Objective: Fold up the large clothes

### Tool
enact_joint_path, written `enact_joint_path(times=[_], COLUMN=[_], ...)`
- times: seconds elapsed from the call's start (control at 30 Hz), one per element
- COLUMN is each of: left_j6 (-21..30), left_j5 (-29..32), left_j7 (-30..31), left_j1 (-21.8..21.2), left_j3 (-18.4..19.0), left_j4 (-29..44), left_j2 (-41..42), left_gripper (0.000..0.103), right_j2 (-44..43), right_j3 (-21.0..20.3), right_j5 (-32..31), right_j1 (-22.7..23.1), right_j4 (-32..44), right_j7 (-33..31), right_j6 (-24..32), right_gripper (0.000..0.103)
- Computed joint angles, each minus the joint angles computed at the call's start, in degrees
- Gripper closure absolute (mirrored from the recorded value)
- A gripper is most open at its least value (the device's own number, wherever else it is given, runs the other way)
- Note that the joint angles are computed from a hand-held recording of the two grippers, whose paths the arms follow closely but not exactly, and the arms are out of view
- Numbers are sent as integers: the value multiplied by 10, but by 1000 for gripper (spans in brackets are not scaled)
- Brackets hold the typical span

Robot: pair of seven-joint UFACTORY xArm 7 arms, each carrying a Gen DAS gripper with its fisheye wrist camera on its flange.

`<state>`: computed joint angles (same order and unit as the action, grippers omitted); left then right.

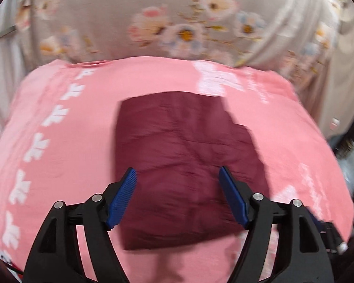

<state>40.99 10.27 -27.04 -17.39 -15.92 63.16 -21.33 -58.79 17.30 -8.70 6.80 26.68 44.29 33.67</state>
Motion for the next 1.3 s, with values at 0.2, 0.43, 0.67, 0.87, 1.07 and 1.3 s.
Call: enact_joint_path(times=[0.2,0.43,0.67,0.87,1.07,1.3], left_j6=[24,30,24,15,15,57], left_j5=[31,31,34,36,19,69], left_j7=[-32,-29,-28,-23,-5,-17], left_j1=[38,51,53,48,19,-50], left_j3=[15,32,33,32,24,11], left_j4=[-12,-31,-22,5,90,235], left_j2=[9,14,23,43,108,240], left_gripper=[33,33,34,34,34,35], right_j2=[92,179,236,129,81,90], right_j3=[-22,-25,-42,-16,-29,-31], right_j5=[22,39,45,9,-3,-9], right_j1=[10,12,33,-26,-39,-48], right_j4=[46,93,107,65,26,-16], right_j7=[-12,-8,-25,8,1,5], right_j6=[-73,-102,-98,-101,-40,-44], right_gripper=[36,36,90,96,96,96])
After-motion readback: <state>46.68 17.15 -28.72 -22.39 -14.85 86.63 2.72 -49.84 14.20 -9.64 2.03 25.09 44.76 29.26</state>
